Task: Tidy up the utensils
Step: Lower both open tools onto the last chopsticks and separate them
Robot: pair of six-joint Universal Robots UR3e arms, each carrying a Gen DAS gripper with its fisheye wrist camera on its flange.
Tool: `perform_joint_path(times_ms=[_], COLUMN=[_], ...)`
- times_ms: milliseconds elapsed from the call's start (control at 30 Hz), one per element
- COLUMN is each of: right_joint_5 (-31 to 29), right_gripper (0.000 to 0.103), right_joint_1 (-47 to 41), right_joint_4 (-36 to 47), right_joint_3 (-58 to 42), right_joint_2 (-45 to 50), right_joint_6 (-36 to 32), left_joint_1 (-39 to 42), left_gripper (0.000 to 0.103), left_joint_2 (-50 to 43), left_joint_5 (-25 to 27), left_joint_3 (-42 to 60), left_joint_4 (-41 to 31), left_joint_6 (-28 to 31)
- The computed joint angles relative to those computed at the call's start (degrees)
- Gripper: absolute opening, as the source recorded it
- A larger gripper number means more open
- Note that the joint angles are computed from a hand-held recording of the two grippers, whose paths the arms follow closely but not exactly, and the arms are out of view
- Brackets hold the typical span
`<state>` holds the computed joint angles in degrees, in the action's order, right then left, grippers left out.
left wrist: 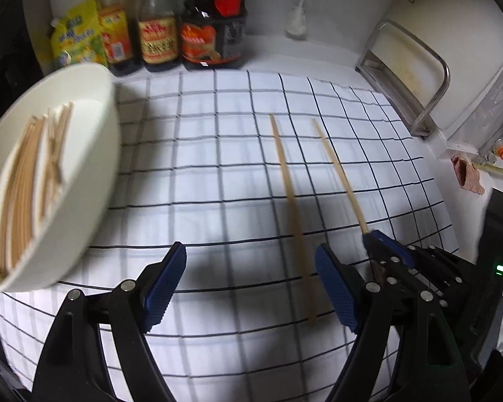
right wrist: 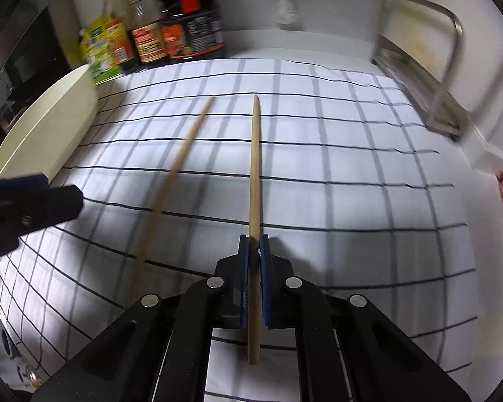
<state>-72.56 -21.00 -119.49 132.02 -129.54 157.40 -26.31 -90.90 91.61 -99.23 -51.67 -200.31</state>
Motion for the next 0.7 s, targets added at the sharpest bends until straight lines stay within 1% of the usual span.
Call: perform_joint_path(times_ms=[233, 400, 433, 467, 533, 700], right_joint_5=[3.51, 6.46, 6.80, 6.44, 4.90, 2.70], right_gripper=[0.006, 0.007, 0.010, 0.023, 0.038, 0.038], right_joint_1=[-9.84, -12.54, -12.53, -12.00, -10.36, -8.02], right_joint_4=[7.75, 11.91, 11.87, 11.04, 6.93, 2.25], right_joint_3=[0.44, -1.07, -1.28, -1.44, -0.85, -0.42], right_joint_2=[-5.73, -6.07, -5.97, -5.62, -4.83, -1.10], right_joint_6=[-7.05, -10.08, -10.17, -9.86, -8.44, -7.13], left_joint_1=[-1.90, -3.23, -3.33, -3.30, -3.45, -4.15], left_gripper=[0.078, 0.078, 0.078, 0.078, 0.078, 0.078], left_joint_2=[-6.45, -9.38, -9.90, -10.15, -10.73, -12.84], left_joint_5=[1.28, 4.02, 4.28, 4.28, 4.55, 5.71], left_joint_3=[0.68, 2.01, 2.27, 2.46, 2.75, 4.32], left_joint_4=[6.10, 7.31, 7.38, 7.28, 7.37, 7.02], left_joint_6=[-2.58, -3.27, -3.40, -3.40, -3.39, -3.71])
